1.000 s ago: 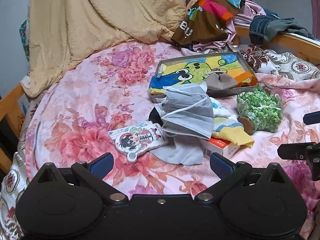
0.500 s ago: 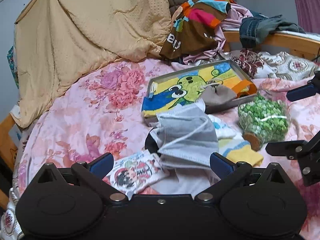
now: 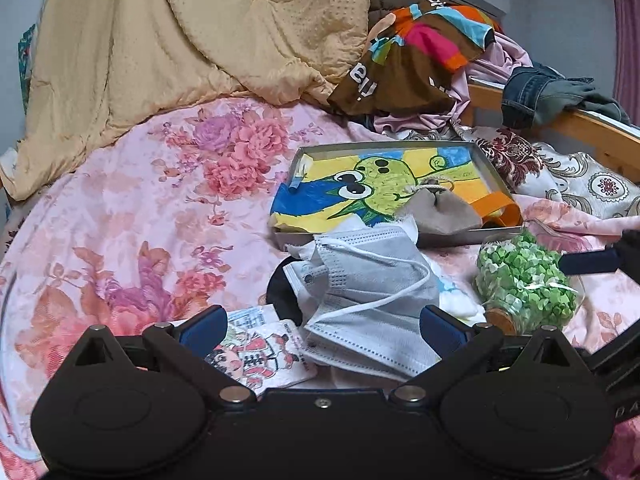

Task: Organize soft objects
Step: 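Move both tools back toward the grey face mask and striped sock, then grasp the grey face mask with the left tool while the right grasps the striped sock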

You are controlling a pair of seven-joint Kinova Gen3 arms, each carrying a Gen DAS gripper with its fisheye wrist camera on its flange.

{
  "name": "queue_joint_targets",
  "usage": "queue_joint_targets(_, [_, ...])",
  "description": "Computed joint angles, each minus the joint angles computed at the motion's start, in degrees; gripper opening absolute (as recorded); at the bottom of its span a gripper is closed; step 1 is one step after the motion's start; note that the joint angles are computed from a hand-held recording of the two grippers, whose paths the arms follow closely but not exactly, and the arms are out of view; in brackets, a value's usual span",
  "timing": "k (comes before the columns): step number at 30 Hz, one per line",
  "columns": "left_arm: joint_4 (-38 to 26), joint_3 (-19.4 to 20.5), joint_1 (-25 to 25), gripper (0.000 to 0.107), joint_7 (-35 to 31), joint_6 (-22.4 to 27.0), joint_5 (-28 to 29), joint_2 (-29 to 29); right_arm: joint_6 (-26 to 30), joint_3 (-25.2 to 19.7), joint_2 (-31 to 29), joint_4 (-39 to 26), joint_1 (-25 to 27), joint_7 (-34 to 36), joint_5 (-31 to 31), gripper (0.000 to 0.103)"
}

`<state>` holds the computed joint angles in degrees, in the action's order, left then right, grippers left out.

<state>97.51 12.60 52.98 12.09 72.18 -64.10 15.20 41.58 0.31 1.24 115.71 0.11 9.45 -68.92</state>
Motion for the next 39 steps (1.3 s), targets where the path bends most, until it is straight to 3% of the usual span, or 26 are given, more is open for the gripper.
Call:
queue_joint_targets(6, [1.64,-0.22,-2.30,0.099,1.45,-5.24,2.48,-1.62,-0.03,-0.63,1.01,-0.35,-0.35,-2.66,1.26,0.103])
queue_joint_targets(12, [4.23,0.18,-5.20,0.088,5.78,-11.73,4.91,-4.50,1.26,-0.98,1.16,0.23,-0.23,0.26,0.12,0.103])
queue_joint_targets(19, [7.85,0.44,-9.38,0.068,12.21,-20.56,8.09,-7.66,1.59,-1.20,1.62,0.05,-0.46,-0.39,0.86,0.103])
queue_joint_targets(30, [13.47,0.74,-13.58,0.025,25.06,-30.59,5.30,-10.34,2.17,-2.51,3.91,-1.32,-0.80,-5.18,1.87,0.102])
queue_joint_targets(31, [13.74,0.89,-13.90,0.017,25.53,-31.08,5.10,-10.56,3.35,-2.17,4.36,-1.83,-0.74,-6.39,2.08,0.101])
queue_joint_targets(35, [14.04,1.91,-13.84,0.009,28.44,-29.83,2.86,-10.65,9.66,-2.03,6.69,-4.67,1.73,-12.00,2.32,0.098])
queue_joint_targets(39, [12.23,2.98,-12.41,0.004,28.20,-24.30,1.87,-9.47,9.52,-2.50,7.48,-5.87,2.28,-15.59,3.51,0.094])
